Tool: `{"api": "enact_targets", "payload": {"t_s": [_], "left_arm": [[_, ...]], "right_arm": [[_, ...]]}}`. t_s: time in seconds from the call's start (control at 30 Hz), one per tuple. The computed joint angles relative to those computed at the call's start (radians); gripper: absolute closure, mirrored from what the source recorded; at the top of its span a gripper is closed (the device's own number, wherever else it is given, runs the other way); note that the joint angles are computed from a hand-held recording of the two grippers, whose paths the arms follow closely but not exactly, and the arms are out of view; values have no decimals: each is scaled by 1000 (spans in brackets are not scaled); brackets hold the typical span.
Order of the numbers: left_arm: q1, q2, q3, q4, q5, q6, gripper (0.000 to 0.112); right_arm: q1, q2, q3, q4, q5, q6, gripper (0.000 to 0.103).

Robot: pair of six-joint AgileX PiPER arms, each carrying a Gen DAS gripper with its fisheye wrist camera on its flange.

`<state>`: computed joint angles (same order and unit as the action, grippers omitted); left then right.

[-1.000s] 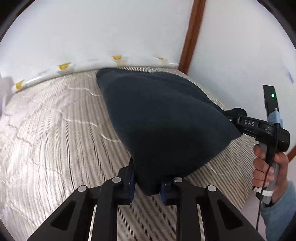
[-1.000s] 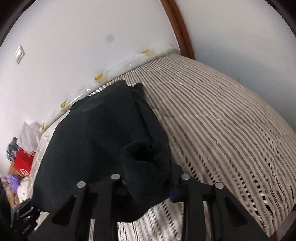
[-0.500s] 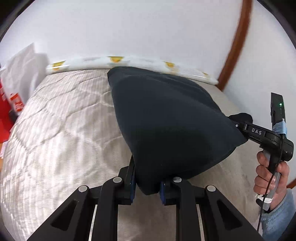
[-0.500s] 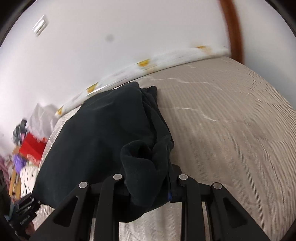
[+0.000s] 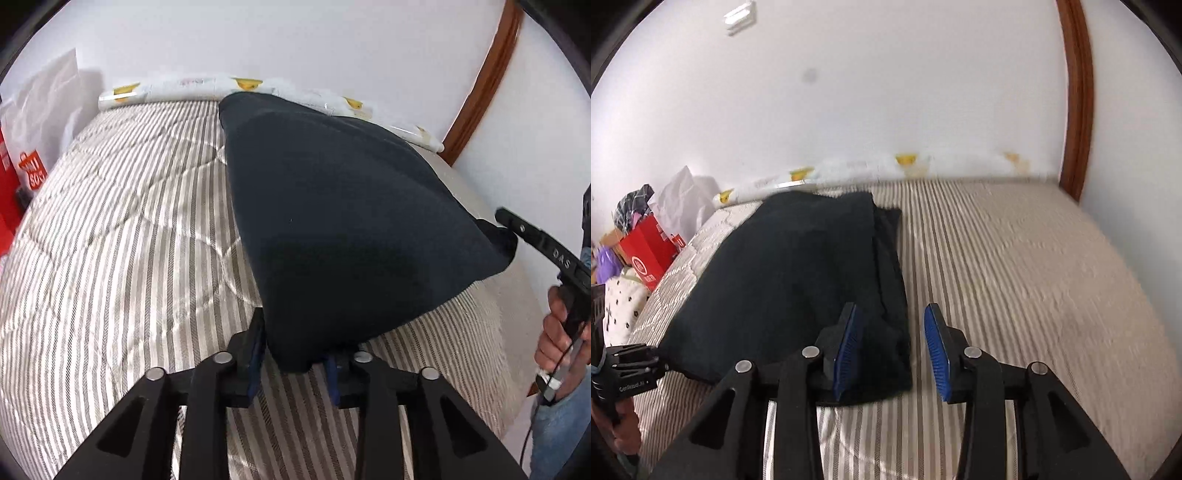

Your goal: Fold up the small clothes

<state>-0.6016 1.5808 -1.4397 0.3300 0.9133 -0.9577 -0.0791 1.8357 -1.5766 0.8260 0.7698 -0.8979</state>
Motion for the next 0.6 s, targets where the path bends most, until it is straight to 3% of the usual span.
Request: {"api": "enact_targets", "payload": {"t_s": [0.1,0.27,0.33,0.4,0.6], "left_arm": [[-12,-48,44,11,-11,-34,73],[-58,-125,71,101,39,-91,66],[-73,-144,71,152,57,-120,63],[-61,-134,35,179,71,-115,58],[42,11,-122,69,109,10,58]], "right_arm": [[27,60,-88,-38,48,44,66],[70,159,-200,-151,91,132,67],[74,172,-207,-171,82,151,73],[69,177,-206,-162,85,136,89],[-20,154,-159,22,114,5,96]]}}
